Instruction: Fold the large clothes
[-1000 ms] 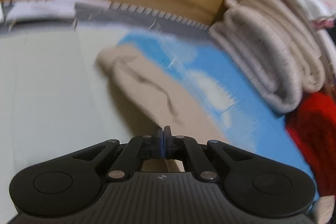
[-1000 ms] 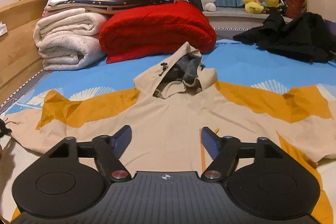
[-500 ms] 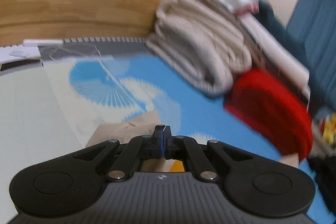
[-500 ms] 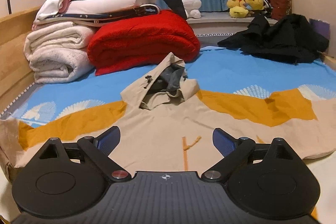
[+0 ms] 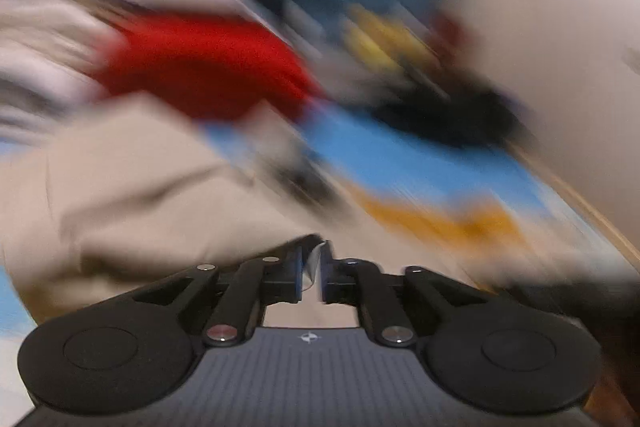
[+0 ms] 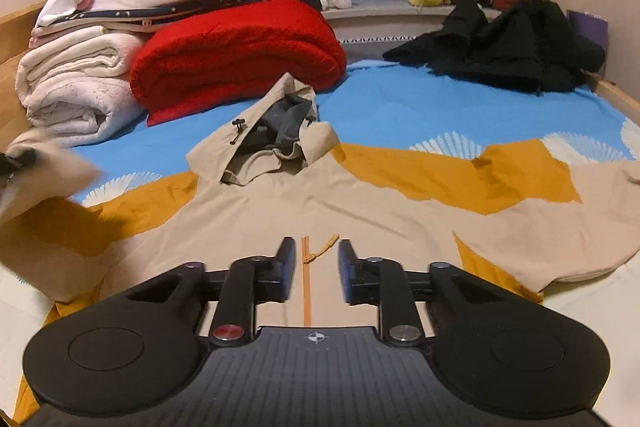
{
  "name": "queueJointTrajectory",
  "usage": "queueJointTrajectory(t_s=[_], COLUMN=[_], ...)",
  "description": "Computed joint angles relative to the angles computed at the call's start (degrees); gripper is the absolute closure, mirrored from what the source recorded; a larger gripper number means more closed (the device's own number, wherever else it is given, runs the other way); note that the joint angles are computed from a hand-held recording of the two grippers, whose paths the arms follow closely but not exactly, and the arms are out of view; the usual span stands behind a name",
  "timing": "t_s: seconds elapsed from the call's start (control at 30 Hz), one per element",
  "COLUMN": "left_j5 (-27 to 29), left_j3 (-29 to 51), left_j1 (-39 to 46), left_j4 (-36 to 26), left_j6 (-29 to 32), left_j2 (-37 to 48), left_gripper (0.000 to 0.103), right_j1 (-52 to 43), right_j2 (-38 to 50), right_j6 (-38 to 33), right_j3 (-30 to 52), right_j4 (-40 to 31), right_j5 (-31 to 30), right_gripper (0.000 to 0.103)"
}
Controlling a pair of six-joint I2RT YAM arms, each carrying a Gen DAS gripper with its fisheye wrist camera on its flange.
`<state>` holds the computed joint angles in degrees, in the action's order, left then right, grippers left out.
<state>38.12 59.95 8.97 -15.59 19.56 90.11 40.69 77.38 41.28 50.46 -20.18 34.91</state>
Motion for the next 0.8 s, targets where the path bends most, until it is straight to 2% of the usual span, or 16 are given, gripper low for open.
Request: queueJointTrajectory(t_s=[0.03,0.07,0.13,0.23,0.3,0.33,0.4,0.47,0.57,0.67,0.8], left_j5=[-0.72,-2.5,-3.01,-2.25,-6.5,-10.84,-17.28,-20.99,-20.0,-21.09,-22.84], left_j3=[1.09,0.91,2.5,7.32,10.16,11.15,15.37,18.67,25.66,30.57,32.94], left_j1=[-1.89,-2.91,-2.39,1.45,2.9,3.23,3.65,4.85,6.83,7.79,8.19], left_j4=[-5.19,-6.0,-7.15,-6.88,-5.9,-5.38,-7.24,-10.09,-16.27,-20.6,-23.6], left_j6=[3.46,3.41,0.03,-8.03,-10.48,-11.2,-11.93,-14.21,-19.05,-18.79,-20.22], left_j2=[1.71,2.39,4.66,9.17,11.39,12.57,16.24,19.7,25.48,30.04,32.89], left_gripper=[0.085,0.082,0.076,0.076,0.076,0.076,0.076,0.076,0.076,0.067,0.065], right_j1=[-0.18,-0.26,-0.58,-1.43,-2.1,-2.43,-3.08,-4.0,-5.08,-5.39,-5.18], right_j2=[0.51,1.25,2.58,3.79,4.63,5.31,6.54,7.93,10.09,12.52,16.07], right_j6=[-0.03,0.09,0.28,0.45,0.11,-0.23,-0.78,-1.04,-1.76,-3.41,-6.94], right_j3=[-0.03,0.26,0.74,1.14,1.37,1.69,1.99,2.17,2.5,3.21,4.71], right_j4=[0.3,0.3,0.33,0.76,1.37,1.69,2.18,2.64,3.24,3.92,4.97], right_j5=[-0.28,-0.29,-0.53,-1.62,-2.3,-2.74,-3.69,-5.32,-7.48,-9.08,-9.88], right_gripper=[0.067,0.063,0.059,0.058,0.057,0.057,0.056,0.056,0.056,0.055,0.054])
